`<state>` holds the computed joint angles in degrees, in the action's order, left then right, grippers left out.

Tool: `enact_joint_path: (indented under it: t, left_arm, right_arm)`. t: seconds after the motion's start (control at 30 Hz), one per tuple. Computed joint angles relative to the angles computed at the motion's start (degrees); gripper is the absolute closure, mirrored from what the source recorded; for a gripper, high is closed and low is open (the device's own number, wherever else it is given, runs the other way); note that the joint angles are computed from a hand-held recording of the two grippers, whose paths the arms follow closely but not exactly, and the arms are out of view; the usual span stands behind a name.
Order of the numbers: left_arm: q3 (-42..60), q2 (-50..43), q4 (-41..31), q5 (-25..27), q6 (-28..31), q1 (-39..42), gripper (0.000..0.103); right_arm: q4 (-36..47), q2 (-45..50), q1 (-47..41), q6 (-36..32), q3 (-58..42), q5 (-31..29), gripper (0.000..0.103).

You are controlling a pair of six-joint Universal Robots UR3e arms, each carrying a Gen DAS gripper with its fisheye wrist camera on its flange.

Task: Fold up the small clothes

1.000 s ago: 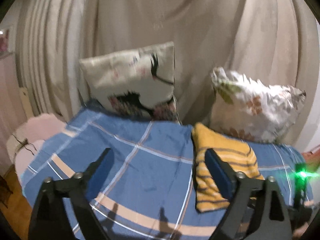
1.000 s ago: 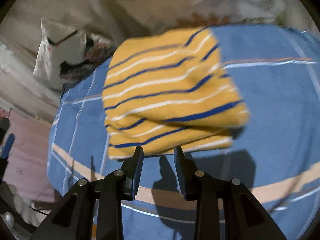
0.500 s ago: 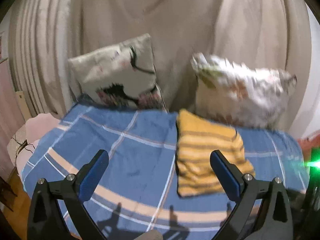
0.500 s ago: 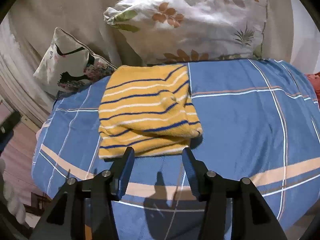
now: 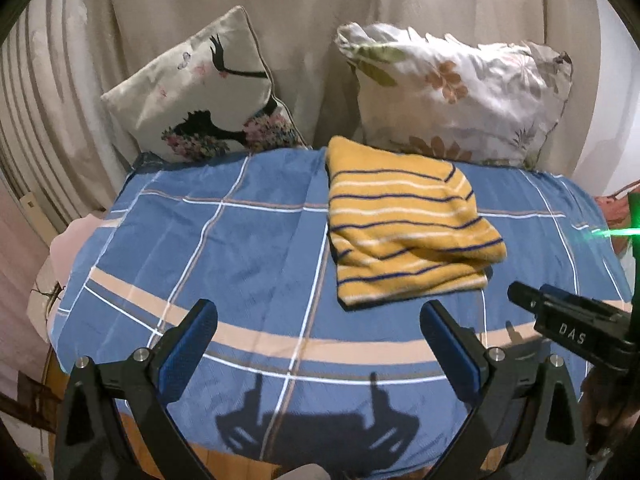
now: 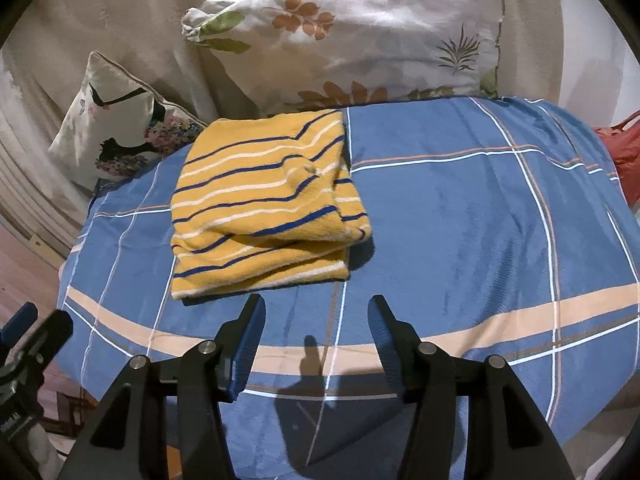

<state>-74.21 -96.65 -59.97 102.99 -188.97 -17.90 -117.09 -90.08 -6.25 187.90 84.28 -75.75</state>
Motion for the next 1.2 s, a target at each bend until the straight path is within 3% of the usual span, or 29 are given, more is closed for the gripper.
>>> enact_joint_path:
  t: [0.57,1.2]
  left_arm:
    - [-2.63,2.06,-3.42,-6.65,-0.87,2.37,0.002]
    - [-3.46,2.73,-4.65,-8.23,-0.71,3.72,0.002]
  right_arm:
    - [0.09,-0.93,1.93,-0.87,0.86,-5.59,0.041]
    - [-0.16,-0.06,3.91,-1.57,0.18,-7.45,0.036]
